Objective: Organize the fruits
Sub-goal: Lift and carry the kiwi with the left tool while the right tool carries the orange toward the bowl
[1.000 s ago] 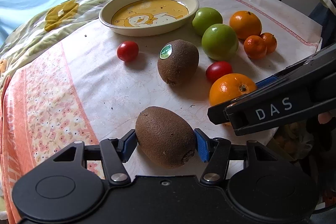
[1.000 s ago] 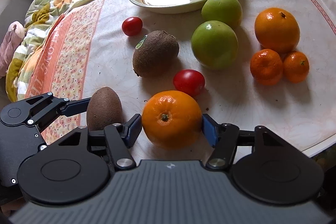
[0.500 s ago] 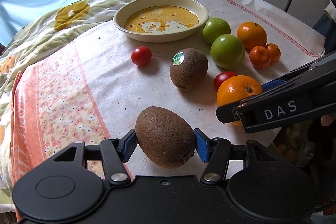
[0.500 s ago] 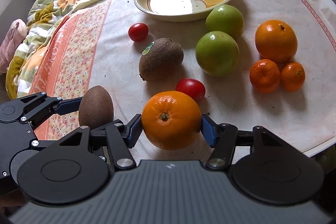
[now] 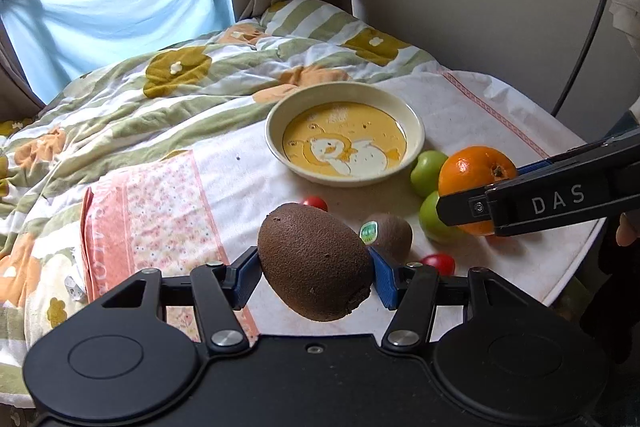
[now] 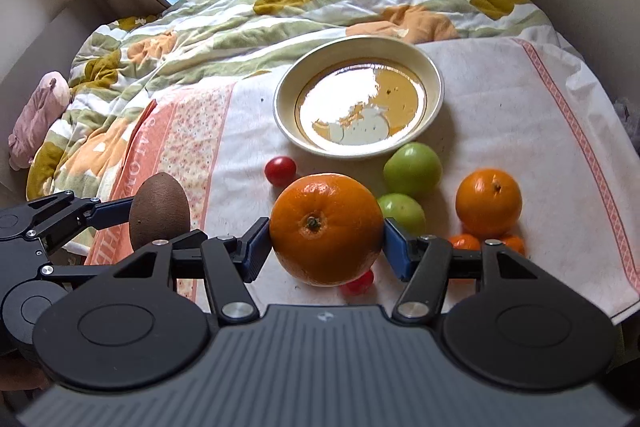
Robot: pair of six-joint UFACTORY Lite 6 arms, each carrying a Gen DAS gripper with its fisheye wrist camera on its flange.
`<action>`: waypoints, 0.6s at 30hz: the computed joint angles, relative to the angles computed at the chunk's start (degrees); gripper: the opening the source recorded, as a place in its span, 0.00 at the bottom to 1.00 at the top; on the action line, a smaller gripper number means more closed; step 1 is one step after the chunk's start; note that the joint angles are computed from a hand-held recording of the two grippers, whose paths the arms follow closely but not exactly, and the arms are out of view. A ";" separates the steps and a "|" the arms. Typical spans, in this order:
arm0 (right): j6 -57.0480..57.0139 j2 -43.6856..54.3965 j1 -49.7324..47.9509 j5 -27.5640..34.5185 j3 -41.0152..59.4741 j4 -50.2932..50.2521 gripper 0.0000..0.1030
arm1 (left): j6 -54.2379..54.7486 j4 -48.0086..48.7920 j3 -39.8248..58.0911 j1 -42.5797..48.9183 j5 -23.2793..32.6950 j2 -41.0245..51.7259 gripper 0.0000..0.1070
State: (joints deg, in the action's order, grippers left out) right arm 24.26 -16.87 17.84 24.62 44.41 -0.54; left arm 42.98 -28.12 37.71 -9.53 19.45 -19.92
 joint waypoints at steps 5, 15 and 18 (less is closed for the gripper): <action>-24.86 6.46 -10.20 1.20 8.34 17.17 0.72 | -15.27 10.60 9.33 -4.31 -2.94 7.90 0.58; -57.85 36.17 -25.92 10.83 39.08 36.71 0.72 | -57.85 44.56 37.84 -12.91 -3.10 35.97 0.58; -59.49 46.25 -27.57 14.37 51.10 36.50 0.72 | -63.05 48.44 47.91 -14.21 -1.35 45.74 0.58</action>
State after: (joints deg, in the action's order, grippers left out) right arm -35.23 29.38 -9.73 39.00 95.51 35.96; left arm -20.07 20.32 85.62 -23.74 18.11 25.82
